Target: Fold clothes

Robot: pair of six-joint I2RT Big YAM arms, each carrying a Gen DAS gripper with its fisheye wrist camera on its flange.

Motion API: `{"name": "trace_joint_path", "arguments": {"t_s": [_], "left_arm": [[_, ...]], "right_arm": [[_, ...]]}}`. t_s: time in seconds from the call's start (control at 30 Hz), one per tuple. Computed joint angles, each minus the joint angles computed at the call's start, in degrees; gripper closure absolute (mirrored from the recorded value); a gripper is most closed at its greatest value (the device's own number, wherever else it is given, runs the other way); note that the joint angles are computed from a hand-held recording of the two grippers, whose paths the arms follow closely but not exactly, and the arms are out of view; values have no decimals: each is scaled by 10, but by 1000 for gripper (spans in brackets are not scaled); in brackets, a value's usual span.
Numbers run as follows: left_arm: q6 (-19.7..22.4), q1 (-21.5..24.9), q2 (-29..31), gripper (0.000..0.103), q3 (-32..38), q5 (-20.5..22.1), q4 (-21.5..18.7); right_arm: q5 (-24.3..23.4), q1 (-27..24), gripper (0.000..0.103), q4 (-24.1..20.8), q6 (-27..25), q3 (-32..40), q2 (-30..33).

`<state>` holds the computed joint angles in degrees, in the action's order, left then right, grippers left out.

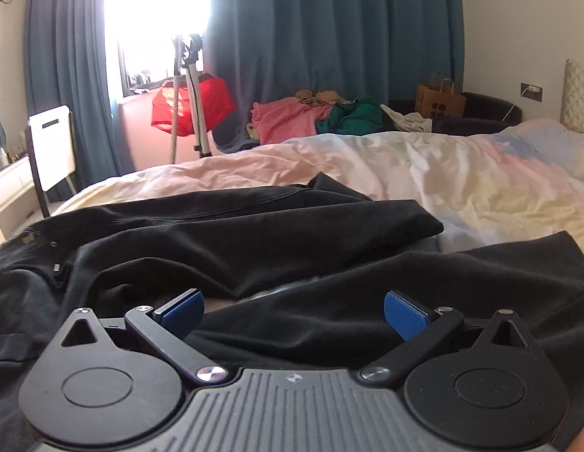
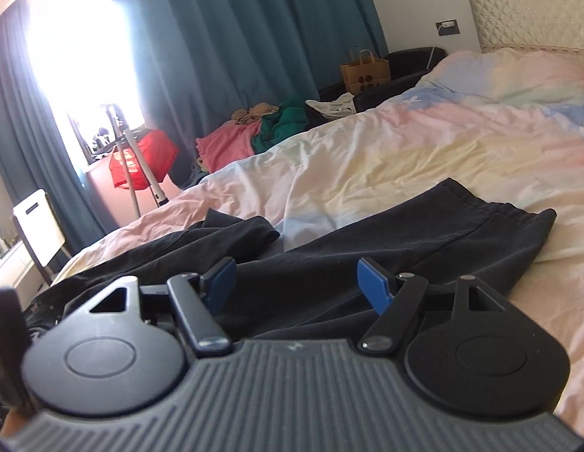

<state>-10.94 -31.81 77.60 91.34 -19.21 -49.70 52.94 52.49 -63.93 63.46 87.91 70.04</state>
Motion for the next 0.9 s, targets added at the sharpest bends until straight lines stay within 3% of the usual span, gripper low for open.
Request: {"name": "trace_joint_path", "arguments": {"t_s": [0.07,0.2,0.33,0.4,0.5,0.57,0.63,0.7,0.77,0.8,0.87,0.9], "left_arm": [[-31,1,68,0,63,30,-7],[-19,-20,195,0,191,-20,-11],[13,-42,314,0,343,-60,-48],[34,-51,372,0,423,-103,-87],[39,-55,451,1,541,-138,-180],[32,-52,465,3,559,-141,-198],[27,-46,443,6,515,-132,-166],[22,-39,423,15,485,-112,-140],[25,-31,406,38,469,-85,-128],[29,-28,399,44,465,-74,-125],[27,-21,379,71,447,-58,-110],[23,-17,370,74,442,-52,-105]], "right_arm": [[-4,-10,29,3,28,-17,-7],[-40,-44,28,19,84,-53,-15],[-57,-70,28,39,103,-74,-11],[-67,-83,28,56,101,-82,-7],[-92,-101,28,70,100,-86,1],[-102,-107,29,76,100,-89,3],[-106,-109,29,83,101,-95,2],[-110,-111,29,87,105,-99,1],[-111,-111,30,84,114,-101,-1],[-108,-109,30,81,117,-101,-1],[-101,-105,30,76,115,-98,1],[-97,-103,30,73,113,-96,2]]}}
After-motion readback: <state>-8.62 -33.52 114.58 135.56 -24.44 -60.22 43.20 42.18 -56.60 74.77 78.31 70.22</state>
